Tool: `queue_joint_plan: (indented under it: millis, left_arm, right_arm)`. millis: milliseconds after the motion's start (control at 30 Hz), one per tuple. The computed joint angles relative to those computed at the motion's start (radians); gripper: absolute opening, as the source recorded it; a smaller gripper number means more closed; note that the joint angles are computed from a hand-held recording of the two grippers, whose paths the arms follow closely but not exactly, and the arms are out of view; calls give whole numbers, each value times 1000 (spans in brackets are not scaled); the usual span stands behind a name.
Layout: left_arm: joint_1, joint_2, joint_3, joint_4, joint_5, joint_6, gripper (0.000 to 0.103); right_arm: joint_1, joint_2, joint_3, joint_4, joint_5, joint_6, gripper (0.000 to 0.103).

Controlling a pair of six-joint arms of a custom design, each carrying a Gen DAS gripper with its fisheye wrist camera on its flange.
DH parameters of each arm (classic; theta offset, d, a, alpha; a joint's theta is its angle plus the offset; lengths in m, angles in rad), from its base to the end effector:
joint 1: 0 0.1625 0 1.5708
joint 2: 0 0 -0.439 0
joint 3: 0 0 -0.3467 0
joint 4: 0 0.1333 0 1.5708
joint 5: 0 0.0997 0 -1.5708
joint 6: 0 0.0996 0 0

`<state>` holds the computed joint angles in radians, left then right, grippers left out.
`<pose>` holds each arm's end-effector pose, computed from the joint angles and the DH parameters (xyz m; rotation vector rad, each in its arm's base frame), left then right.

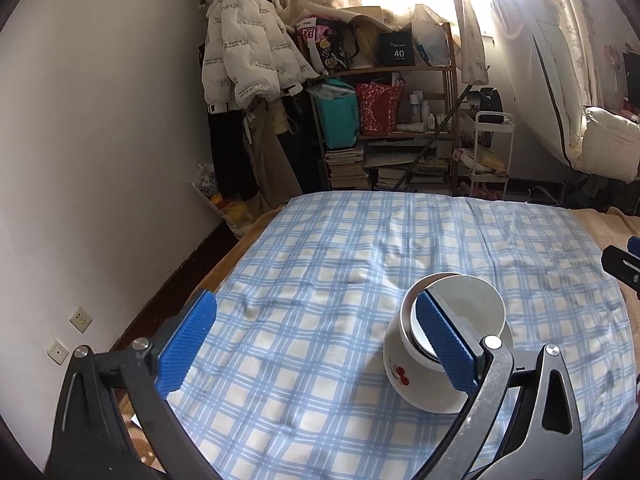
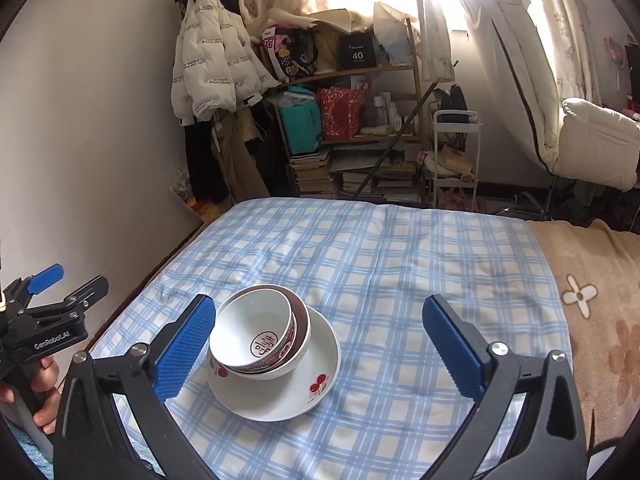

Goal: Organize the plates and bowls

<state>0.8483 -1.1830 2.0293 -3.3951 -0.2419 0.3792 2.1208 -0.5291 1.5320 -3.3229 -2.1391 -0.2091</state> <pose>-0.1391 -0.5056 0.3786 0.2862 1.8201 -1.1192 0.4315 -0.5514 0.0982 0.6597 -2.4289 1.0927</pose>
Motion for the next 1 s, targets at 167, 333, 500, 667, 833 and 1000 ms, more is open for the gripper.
queue_joint_plan:
  millis: [167,333,500,667,833,1000]
  left_arm:
    - [-2,10,11,-80,-14,61,99]
    - [17,-10,17,13,-36,-21,99]
    - [32,-9,18,37,-48,-47,99]
    - [37,-4,13,32,-53,-52,99]
    - [32,4,18,-24,-52,-34,99]
    - [27,5,23,-57,-39,-16,99]
  right_arm:
    - [-3,7,16,-53,-22,5,103]
    - [1,17,11,-104,-45,-16,103]
    - [0,19,10,-117,-39,-29,103]
    - [1,20,7,-122,-38,-31,103]
    - [5,25,-1,-135,-52,-57,103]
    - [7,26,-2,-136,-62,-65,103]
